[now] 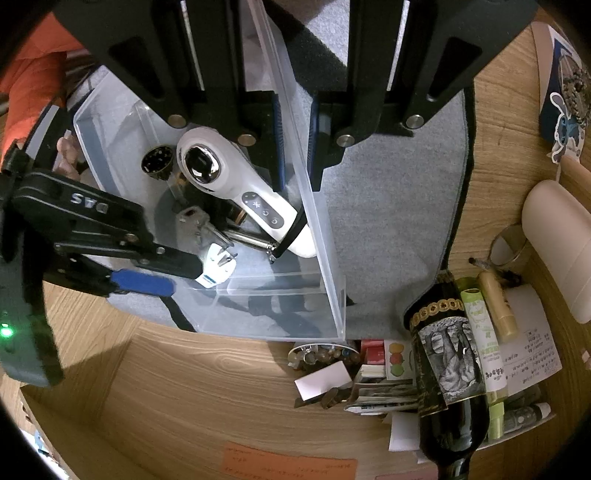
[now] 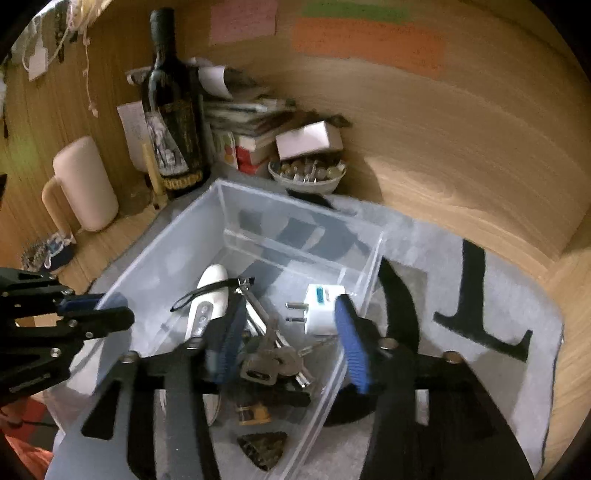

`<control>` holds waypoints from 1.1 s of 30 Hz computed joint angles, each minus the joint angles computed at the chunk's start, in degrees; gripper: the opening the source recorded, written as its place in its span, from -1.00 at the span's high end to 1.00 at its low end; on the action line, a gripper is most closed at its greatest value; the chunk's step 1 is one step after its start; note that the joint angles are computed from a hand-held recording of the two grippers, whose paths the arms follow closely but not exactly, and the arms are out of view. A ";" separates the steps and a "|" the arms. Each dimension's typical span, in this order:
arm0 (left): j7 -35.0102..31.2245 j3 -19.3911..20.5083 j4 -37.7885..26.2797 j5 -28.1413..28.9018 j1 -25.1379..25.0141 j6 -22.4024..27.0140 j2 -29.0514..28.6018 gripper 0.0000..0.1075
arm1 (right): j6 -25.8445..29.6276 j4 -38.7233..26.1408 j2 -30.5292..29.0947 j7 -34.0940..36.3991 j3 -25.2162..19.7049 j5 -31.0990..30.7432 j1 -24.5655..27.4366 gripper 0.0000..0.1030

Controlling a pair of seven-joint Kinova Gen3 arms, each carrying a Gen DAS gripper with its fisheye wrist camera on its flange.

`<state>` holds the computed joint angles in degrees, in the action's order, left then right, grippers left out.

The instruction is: Organize rigid objects

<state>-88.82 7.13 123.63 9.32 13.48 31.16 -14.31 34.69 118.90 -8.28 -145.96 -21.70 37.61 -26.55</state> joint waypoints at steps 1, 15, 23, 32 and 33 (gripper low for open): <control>0.16 0.07 -0.03 -0.07 -0.05 0.12 -0.06 0.80 | -0.26 0.21 -0.50 0.02 0.06 -0.03 -0.02 -0.03; 10.19 7.12 0.50 -8.17 -3.54 -0.33 -5.85 -0.25 | -2.28 5.73 -12.38 -4.61 -8.68 0.30 8.57 -0.61; 16.65 13.24 2.63 -11.72 -6.05 -4.33 -14.13 -0.70 | -4.34 9.22 -23.19 -6.60 -16.09 -3.04 18.20 -1.00; 22.07 22.35 6.75 -11.36 -14.24 -12.63 -24.11 -0.87 | -5.38 11.26 -34.24 -4.41 -19.07 -9.09 24.39 -1.00; 22.22 22.96 7.12 -11.09 -14.78 -13.32 -25.00 -0.88 | -5.26 11.39 -35.45 -4.06 -19.22 -9.90 24.81 -1.00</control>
